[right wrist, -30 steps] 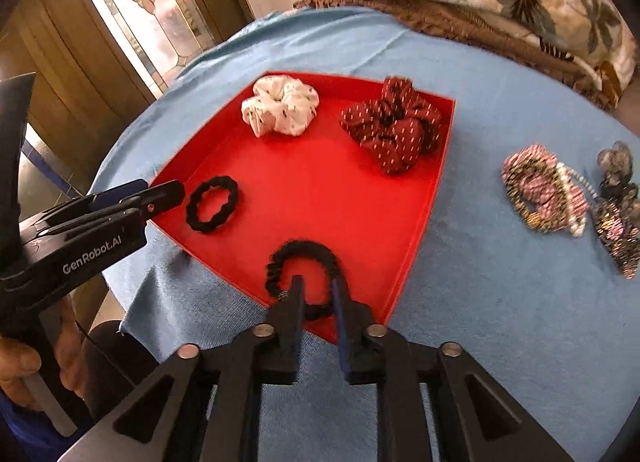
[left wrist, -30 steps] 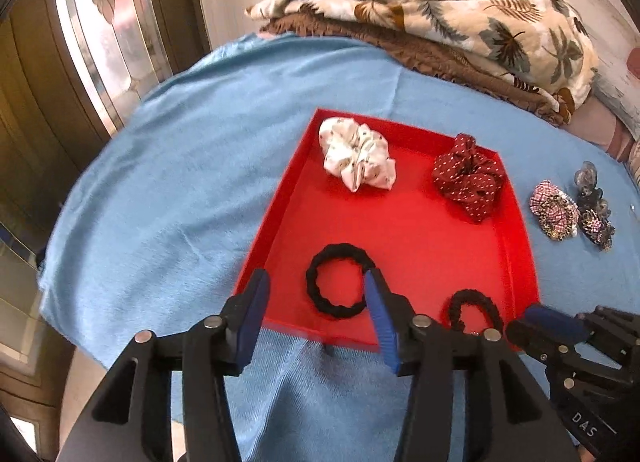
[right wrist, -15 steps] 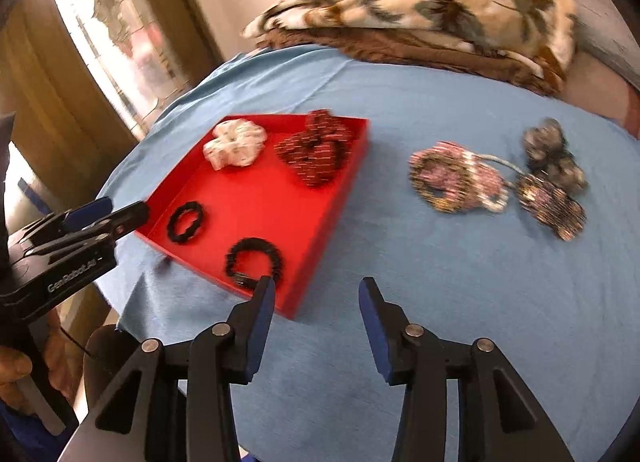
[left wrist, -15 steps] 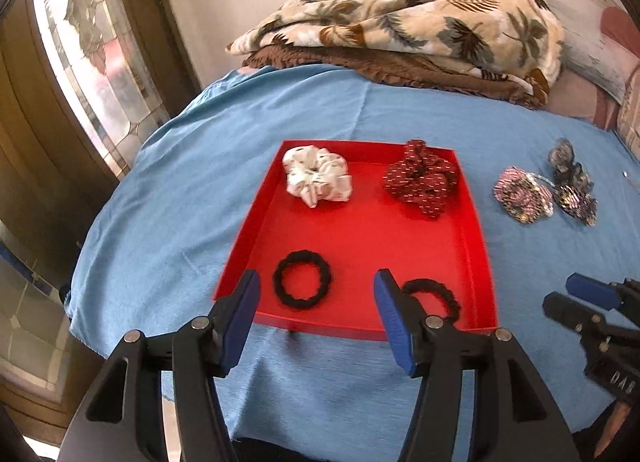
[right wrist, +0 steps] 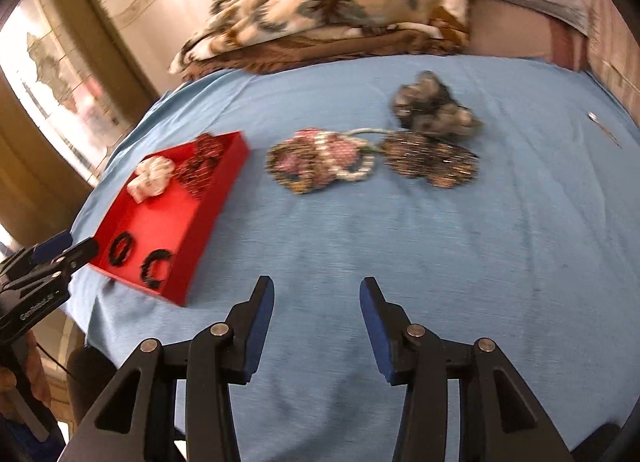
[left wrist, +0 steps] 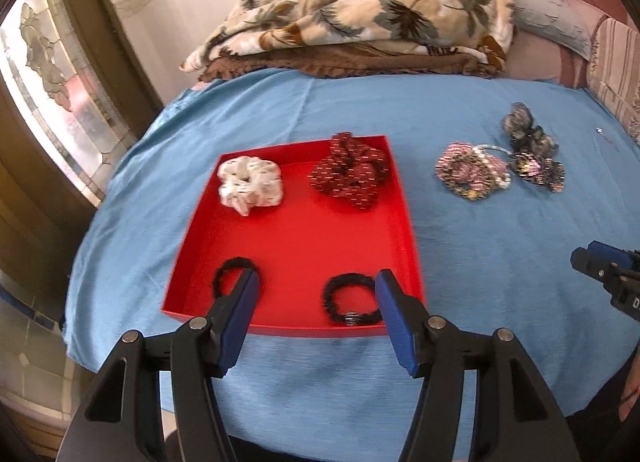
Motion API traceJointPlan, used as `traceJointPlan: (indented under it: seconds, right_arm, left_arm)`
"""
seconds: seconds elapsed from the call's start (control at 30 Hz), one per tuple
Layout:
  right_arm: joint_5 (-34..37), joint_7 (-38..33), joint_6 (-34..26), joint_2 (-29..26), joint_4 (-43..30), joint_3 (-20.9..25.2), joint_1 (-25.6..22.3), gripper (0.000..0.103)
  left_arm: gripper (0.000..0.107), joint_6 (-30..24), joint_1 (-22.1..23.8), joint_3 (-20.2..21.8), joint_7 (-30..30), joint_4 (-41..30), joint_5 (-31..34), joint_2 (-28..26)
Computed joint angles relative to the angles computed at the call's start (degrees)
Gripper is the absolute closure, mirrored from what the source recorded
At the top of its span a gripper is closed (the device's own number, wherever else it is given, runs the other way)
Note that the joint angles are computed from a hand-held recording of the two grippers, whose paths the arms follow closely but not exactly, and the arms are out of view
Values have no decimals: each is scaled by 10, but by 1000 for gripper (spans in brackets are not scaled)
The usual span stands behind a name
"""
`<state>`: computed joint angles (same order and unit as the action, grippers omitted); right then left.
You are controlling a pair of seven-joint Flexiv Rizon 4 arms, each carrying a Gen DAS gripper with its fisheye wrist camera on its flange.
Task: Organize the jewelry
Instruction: 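Grasp the leopard scrunchie with the left tool while the right tool grasps a rhinestone claw clip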
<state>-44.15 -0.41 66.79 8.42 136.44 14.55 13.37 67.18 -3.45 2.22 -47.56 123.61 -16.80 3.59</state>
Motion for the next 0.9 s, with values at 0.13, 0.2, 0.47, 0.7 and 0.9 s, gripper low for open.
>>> traceJointPlan:
  seconds: [0.13,0.2,0.47,0.7,0.9]
  right_arm:
    - [21,2,-8,35,34,-3,-17,53]
    - [34,4,-9,56,52,-5,-31,53]
    - [54,-2,6,91,81,-6,-82,50]
    - [10,-16,48,61,68,-18,-121,49]
    - [-83,-37,79,1,23,-44,-147,45]
  left_arm:
    - [47,-35,-9,-8,-7,-8,-12,-2]
    - [47,-41,-15,-13,-7,-11,-14,-5]
    - [46,-53,-41,-41,-30,-53,-25,-57]
    - [47,-102,-50,-63,-84,-136,-34,-138]
    - [47,-130,-54,-73,-130,-212,-23,-211]
